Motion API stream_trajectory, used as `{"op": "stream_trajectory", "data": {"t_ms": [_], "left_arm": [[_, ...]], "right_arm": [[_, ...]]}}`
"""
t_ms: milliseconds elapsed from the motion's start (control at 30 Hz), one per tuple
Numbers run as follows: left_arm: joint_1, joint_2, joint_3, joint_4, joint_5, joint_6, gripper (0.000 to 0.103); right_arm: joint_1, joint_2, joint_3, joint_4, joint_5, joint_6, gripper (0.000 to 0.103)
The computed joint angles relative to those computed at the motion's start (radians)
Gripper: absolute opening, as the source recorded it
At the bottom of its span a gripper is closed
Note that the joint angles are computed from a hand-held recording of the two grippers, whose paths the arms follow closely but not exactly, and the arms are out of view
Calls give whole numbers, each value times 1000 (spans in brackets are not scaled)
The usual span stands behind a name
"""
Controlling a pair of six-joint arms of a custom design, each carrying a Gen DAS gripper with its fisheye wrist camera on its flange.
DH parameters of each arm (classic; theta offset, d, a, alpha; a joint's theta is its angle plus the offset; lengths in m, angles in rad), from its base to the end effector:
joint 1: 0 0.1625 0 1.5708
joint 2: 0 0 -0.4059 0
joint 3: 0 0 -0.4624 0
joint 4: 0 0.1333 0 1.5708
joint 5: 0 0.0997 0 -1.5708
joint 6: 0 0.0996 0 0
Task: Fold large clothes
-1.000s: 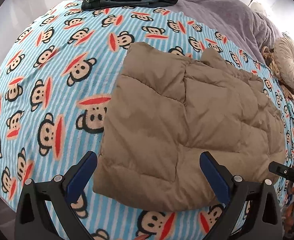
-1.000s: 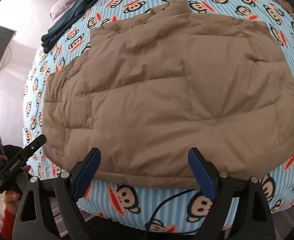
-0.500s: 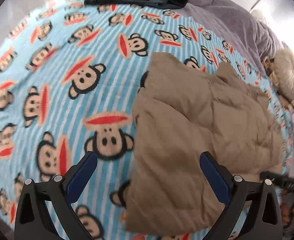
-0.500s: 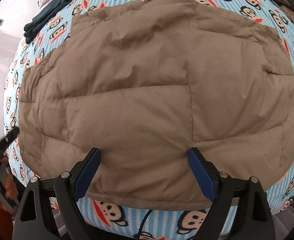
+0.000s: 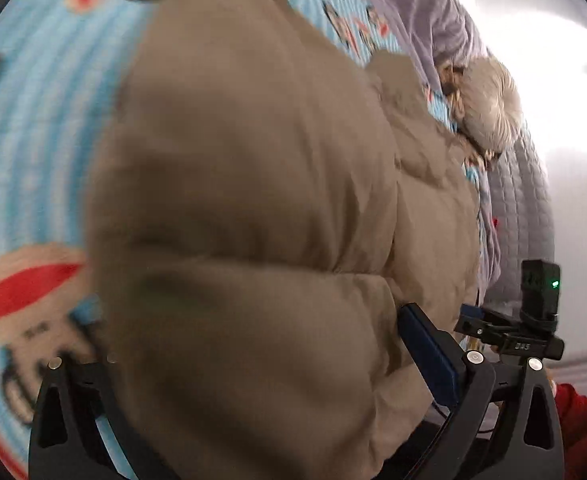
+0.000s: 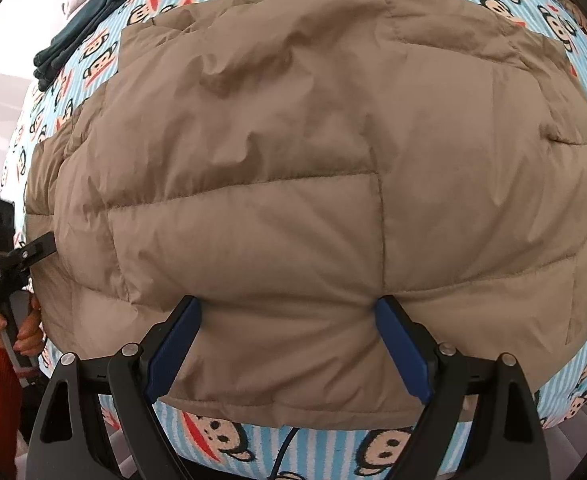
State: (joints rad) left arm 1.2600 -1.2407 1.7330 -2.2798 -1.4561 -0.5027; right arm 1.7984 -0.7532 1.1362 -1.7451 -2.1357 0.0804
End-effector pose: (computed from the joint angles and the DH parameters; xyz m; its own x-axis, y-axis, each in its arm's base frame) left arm -0.0634 -0.6704 0.2527 -0.9793 -0.2023 0.0057 -0.1976 0.9499 -0.2423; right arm 0.2596 -0.7663 0.1644 -0.8130 -0.2211 0.5387 -0.1560 0.9740 0.1645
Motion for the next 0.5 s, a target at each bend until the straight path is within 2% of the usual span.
{"op": "stream_trajectory", "data": {"t_ms": [33,67,100,167,200,267,333,367,400,500], "left_arm": [[-5,14,-13,19,16,11,102],[-12,21,-21,33,33,27,95],[-12,21,-26,34,34,38,71],[4,9,-15,-1,-33,32,42],[6,0,-7,-20,-48,17,36],[-9,-6,-5,-16,-25,7,34],[-29,-7,-10,-2,3,-9,32],[-41,-9,-15,7,19,-18,30],[-53,-10,-21,17,34,-29,29],[-99,-16,-39,42,79,-53,26]], "right_arm": [[1,4,-6,7,-1,0,91],[2,10,-16,15,0,1,91],[3,11,-23,26,4,4,91],[8,10,-30,33,19,6,91],[12,-1,-25,17,22,-7,91],[19,-21,0,-47,13,-46,88],[21,-41,29,-134,18,-102,58],[21,-39,29,-157,17,-117,25],[19,-31,20,-162,19,-122,12],[2,3,-12,-227,84,-170,10]]}}
